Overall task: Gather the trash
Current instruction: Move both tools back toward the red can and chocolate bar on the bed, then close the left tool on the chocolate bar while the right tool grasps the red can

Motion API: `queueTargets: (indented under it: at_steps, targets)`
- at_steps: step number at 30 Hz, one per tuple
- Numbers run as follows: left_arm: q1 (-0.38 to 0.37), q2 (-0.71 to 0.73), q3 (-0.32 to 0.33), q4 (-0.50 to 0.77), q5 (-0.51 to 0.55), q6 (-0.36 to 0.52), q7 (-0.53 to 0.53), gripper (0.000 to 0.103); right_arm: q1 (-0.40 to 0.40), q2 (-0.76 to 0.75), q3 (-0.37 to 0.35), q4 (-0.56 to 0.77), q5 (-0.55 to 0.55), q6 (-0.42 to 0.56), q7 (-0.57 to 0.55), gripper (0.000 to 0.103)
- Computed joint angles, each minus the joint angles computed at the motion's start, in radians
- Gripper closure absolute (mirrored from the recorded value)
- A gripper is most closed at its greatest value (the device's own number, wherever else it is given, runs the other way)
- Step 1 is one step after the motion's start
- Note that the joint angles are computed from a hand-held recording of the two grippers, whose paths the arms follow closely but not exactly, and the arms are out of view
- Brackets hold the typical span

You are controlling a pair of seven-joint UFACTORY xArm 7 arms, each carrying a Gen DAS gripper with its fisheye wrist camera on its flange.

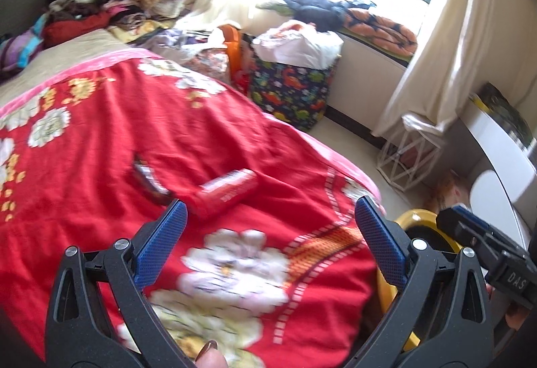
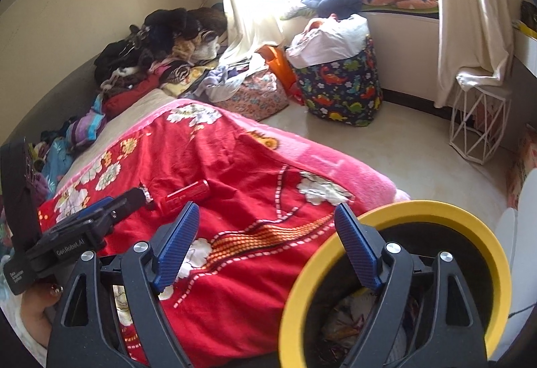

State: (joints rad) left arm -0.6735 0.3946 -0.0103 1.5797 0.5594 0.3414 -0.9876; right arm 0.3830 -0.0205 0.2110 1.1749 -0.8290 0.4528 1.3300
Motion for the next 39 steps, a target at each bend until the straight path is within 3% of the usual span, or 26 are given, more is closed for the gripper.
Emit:
queueTargets:
  at_steps: [6, 13, 16, 26, 30, 35, 39]
  targets:
    - [0.047, -0.049, 0.031, -0.073, 0.011, -0.016, -0.066, 0.011, 0.054, 0.175, -0.028, 0.178, 0.079, 0.005, -0.107, 0.023]
    - [0.123, -0.077, 0.019, -0.139, -0.010, -0.044, -0.091, 0.011, 0.121, 0.397, -0.073, 0.432, 0.206, 0.056, -0.264, 0.023]
    - [0.167, -0.070, -0.005, -0.155, -0.073, -0.077, -0.053, 0.012, 0.141, 0.476, -0.088, 0.527, 0.271, 0.079, -0.325, 0.023]
    - [0.254, 0.007, -0.081, -0.121, -0.338, -0.109, 0.143, 0.034, 0.195, 0.760, -0.127, 0.891, 0.490, 0.210, -0.517, 0.024]
    - [0.277, 0.038, -0.107, -0.098, -0.436, -0.096, 0.222, 0.043, 0.178, 0.853, -0.104, 1.007, 0.620, 0.233, -0.596, 0.031]
    - [0.311, 0.077, -0.153, -0.069, -0.560, -0.096, 0.305, 0.046, 0.152, 0.926, -0.075, 1.080, 0.768, 0.216, -0.676, 0.042]
    - [0.298, 0.101, -0.142, -0.040, -0.608, -0.094, 0.317, 0.051, 0.129, 0.872, -0.061, 0.973, 0.846, 0.131, -0.732, 0.050]
